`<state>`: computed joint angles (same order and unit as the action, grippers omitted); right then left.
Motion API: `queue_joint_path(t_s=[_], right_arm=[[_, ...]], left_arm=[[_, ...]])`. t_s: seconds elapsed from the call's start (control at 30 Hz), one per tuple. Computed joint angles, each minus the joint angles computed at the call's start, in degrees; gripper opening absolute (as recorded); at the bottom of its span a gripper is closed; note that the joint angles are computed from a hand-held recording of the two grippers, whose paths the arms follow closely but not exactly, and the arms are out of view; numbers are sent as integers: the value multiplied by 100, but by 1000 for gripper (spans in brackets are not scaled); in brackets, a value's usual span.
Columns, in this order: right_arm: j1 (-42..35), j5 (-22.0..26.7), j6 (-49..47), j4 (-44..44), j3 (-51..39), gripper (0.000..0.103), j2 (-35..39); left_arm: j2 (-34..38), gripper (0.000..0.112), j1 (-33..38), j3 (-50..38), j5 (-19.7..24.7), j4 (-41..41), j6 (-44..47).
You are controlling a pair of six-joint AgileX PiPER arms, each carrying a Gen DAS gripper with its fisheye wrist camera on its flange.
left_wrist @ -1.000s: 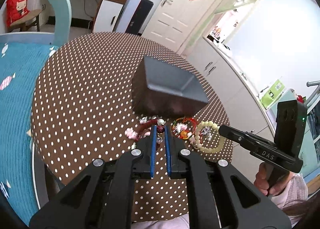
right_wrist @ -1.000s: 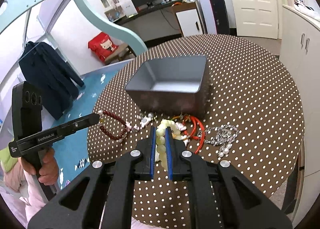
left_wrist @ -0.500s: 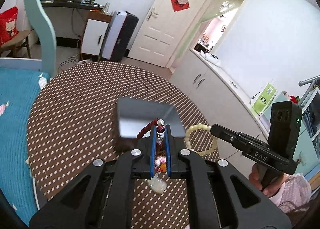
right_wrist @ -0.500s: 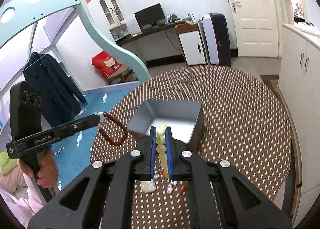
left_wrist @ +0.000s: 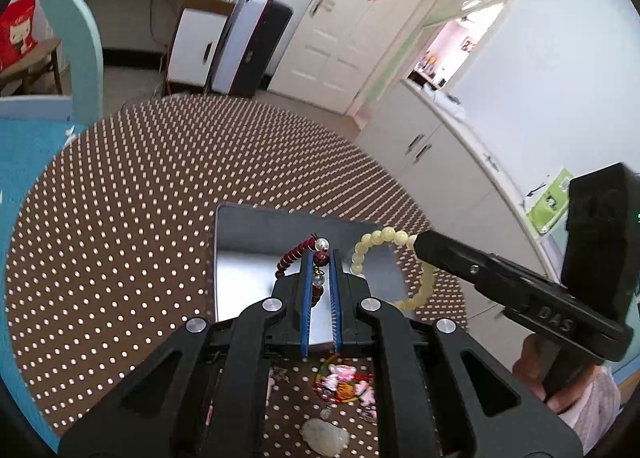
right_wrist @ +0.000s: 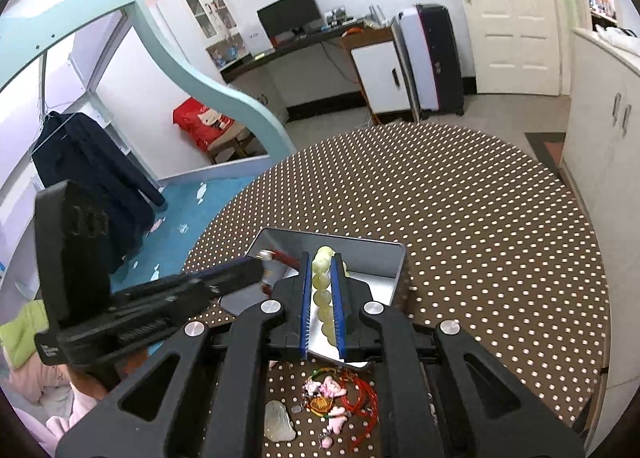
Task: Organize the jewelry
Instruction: 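Lift both bracelets and carry them into the grey metal box with both tools, then open both tools to release the bracelets inside the box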
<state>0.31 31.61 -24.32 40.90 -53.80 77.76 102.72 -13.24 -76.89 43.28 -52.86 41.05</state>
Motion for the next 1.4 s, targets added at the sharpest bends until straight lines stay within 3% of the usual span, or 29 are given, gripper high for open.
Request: queue_joint_path(t_s=[0.2,0.33,0.43,0.5,0.63,0.73,1.03,1.3,1.4], right_arm=[[148,248,2,95,-316,9,688],[360,173,799,-704,-511,9,961],[352,145,856,-723,-504,10,952],[406,111,1060,-972,-491,21,857],[284,107,1097,-1058,-403,26,660],[216,78,1055,-1052,-313,34,505],[220,34,1062,-1076,-78,35,175],[462,-134,1656,-1559,219,39,-329],[589,-213,1936,-1807,375,40,-563]], left_arm=[[491,8,-155,-253,-182,366,-327],[513,9,-320,-258,-519,899,-618],[470,16,-401,-190,-624,1089,-594],[366,26,-504,-7,-770,1071,-462],[169,41,-667,272,-1120,1246,-607],[98,41,-636,343,-1133,1251,-607],[-319,41,-529,768,-1227,1184,-469],[-952,42,-437,1340,-1328,1062,-229],[-1213,51,-350,1620,-1379,913,48]])
